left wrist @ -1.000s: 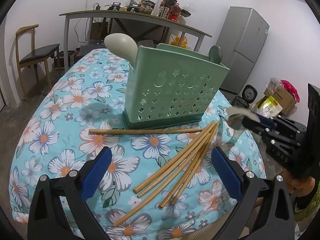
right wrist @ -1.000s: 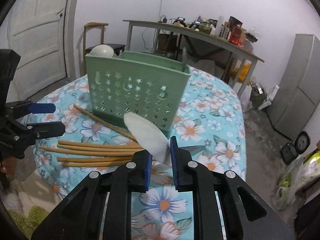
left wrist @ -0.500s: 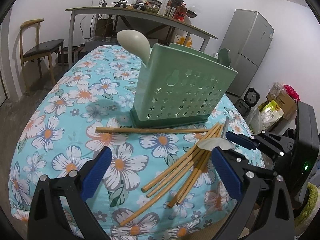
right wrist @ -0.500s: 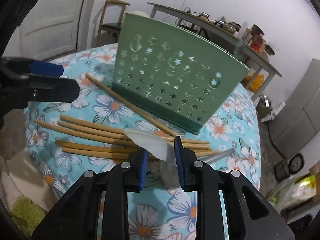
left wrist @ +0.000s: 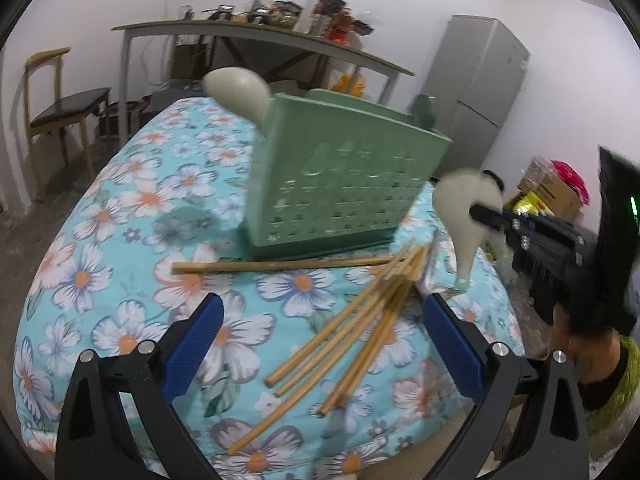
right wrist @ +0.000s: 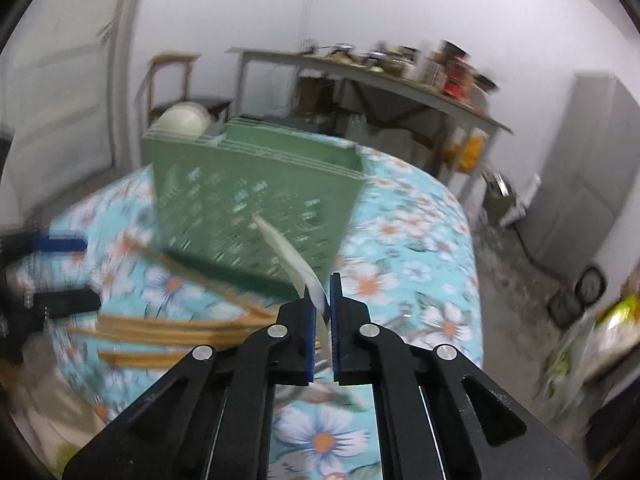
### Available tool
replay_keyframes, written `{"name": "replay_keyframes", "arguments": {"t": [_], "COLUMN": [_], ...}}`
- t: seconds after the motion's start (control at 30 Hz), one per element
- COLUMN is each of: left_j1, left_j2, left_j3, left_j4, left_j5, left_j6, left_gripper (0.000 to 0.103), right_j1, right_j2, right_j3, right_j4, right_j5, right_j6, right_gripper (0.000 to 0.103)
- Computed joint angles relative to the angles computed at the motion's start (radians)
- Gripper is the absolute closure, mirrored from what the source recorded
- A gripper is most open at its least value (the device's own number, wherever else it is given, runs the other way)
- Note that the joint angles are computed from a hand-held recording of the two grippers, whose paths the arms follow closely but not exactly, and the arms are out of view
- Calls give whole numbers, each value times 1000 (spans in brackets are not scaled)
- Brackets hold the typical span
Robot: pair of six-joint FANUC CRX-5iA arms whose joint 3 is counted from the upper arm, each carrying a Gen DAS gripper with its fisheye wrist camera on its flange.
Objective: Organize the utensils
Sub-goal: 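Lift the rice paddle toward the holder with the right tool while the left tool grasps the metal spoon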
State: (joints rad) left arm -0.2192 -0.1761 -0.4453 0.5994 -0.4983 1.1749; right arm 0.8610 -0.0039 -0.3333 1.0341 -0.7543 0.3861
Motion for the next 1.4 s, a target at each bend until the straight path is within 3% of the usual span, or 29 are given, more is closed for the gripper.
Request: {"name": "replay_keyframes", "arguments": {"t": [0.27,0.47,0.6,0.93,1.23,1.4], "left_j1": [-78,-107,-119,-117,-135,-131], "left_j2": [42,144,214,323,343,344], "left_j3": [-19,36,81,170,189,185], "left_j4": [273,405,440,365,333,328], "left_j5": [-12,-143,-210,-275,-230,-215], "left_j6": [-302,-372,-318,-79,6,51], "left_gripper": [6,22,34,52,56,71], "right_j1": [-67,-73,-91,-113,-121,-121], "right_j2": [-96,-123,-130,-152,-156,-156], "right_j3": [-57,-94,-112,-142,-151,-151], "right_j4": [-58,-38,-23,-20,-14,-15], "right_j5": [48,60,87,129,143,142], "right_j6": [-175,-245,-280,-307,-320,-322], "right_gripper": [102,102,102,102,102,102]}}
